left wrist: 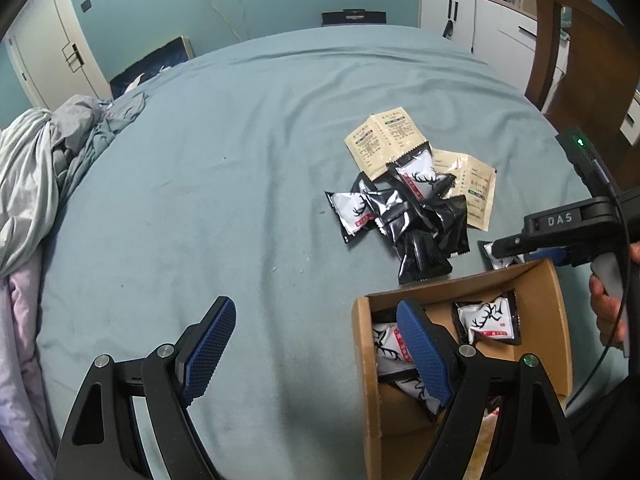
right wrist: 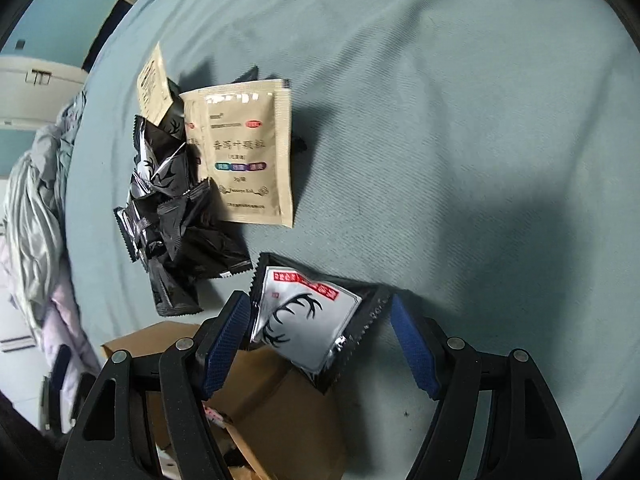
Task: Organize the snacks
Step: 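Grasp a white deer-print packet with the right gripper and lift it, then grasp a white packet with the left gripper while the right gripper holds its packet over the box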
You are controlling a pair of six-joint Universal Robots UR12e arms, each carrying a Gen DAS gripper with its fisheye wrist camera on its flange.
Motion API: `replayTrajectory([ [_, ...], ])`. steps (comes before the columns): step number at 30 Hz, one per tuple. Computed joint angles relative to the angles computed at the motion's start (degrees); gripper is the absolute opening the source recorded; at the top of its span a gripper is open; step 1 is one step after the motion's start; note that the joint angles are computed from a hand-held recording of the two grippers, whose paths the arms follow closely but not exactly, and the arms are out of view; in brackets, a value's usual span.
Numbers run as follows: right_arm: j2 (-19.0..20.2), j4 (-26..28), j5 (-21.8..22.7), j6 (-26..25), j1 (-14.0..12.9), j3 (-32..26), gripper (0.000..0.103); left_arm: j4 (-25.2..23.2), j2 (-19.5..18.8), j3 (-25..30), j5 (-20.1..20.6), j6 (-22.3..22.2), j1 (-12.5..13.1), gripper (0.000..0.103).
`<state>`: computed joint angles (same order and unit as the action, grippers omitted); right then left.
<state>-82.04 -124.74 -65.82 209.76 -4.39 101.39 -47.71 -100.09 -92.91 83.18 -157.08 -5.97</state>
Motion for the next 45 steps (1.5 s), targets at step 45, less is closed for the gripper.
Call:
replayTrajectory([
  [45, -13.43, -26.33, -6.07, 4.89, 6.11, 15.23, 0.020, -15.98, -17.50, 19.39, -2.55, -5.81, -2.93, 0.043],
])
